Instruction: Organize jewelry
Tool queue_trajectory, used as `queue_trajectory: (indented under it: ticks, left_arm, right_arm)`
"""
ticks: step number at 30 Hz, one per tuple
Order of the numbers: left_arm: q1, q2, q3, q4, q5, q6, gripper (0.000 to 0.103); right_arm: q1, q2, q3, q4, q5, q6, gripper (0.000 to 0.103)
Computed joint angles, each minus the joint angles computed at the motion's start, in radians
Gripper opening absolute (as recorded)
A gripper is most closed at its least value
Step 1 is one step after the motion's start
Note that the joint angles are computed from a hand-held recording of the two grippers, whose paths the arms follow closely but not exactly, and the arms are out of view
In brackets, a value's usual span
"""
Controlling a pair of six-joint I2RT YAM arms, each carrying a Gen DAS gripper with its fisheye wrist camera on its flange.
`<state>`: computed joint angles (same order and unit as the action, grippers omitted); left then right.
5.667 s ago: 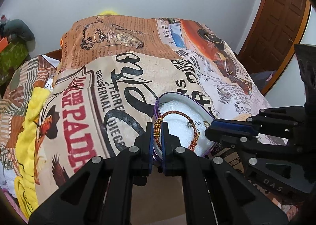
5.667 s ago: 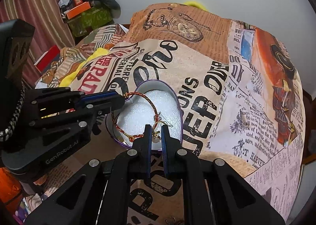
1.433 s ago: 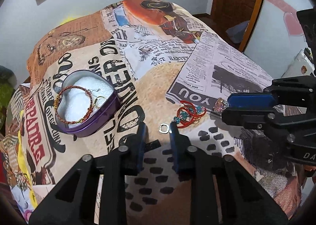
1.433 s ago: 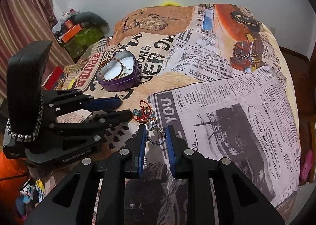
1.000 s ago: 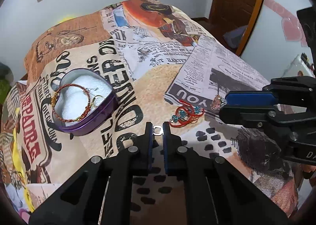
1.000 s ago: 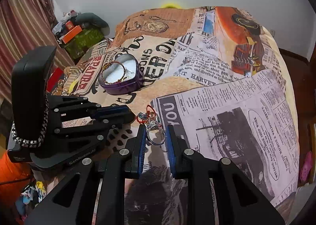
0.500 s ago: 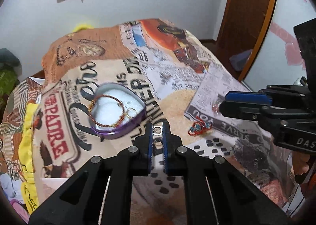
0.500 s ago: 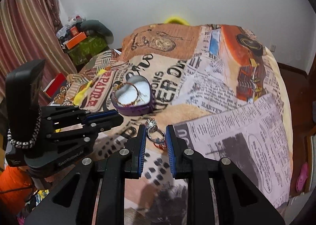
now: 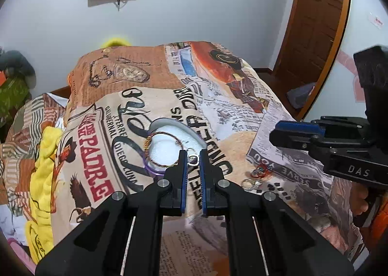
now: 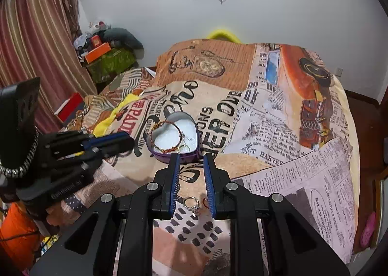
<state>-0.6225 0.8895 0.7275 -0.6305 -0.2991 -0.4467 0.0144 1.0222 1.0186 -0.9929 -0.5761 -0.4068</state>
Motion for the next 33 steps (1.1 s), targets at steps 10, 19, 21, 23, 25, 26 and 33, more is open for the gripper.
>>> queue_trajectory:
  ticks: [10,19,21,23,25,26,33]
  left_arm:
    - [0.076,-0.03,-0.092,0.048,0.081,0.001,0.008]
    - [0.096,-0.047,-0.13,0.063,0.111,-0.007,0.008]
    - [0.095,-0.052,-0.133,0.06,0.111,-0.009,0.008]
    - [0.093,-0.058,-0.135,0.057,0.109,-0.01,0.008]
    - [0.091,-0.062,-0.134,0.055,0.107,-0.012,0.008]
    - [0.091,-0.064,-0.133,0.053,0.107,-0.012,0.008]
    - [0.083,-0.082,-0.115,0.032,0.088,-0.01,0.008]
  right_arm:
    - [0.075,0.014,-0.091,-0.06,0.101,-0.09,0.032]
    - [0.094,0.035,-0.115,-0.043,0.144,-0.086,0.032]
    - [0.116,0.052,-0.115,-0.031,0.166,-0.074,0.032]
    - [0.127,0.055,-0.123,-0.019,0.172,-0.069,0.032]
    - [0.131,0.048,-0.125,-0.014,0.179,-0.066,0.028]
    - [0.129,0.045,-0.126,-0.014,0.177,-0.065,0.028]
    - [0.117,0.017,-0.108,-0.017,0.162,-0.056,0.028]
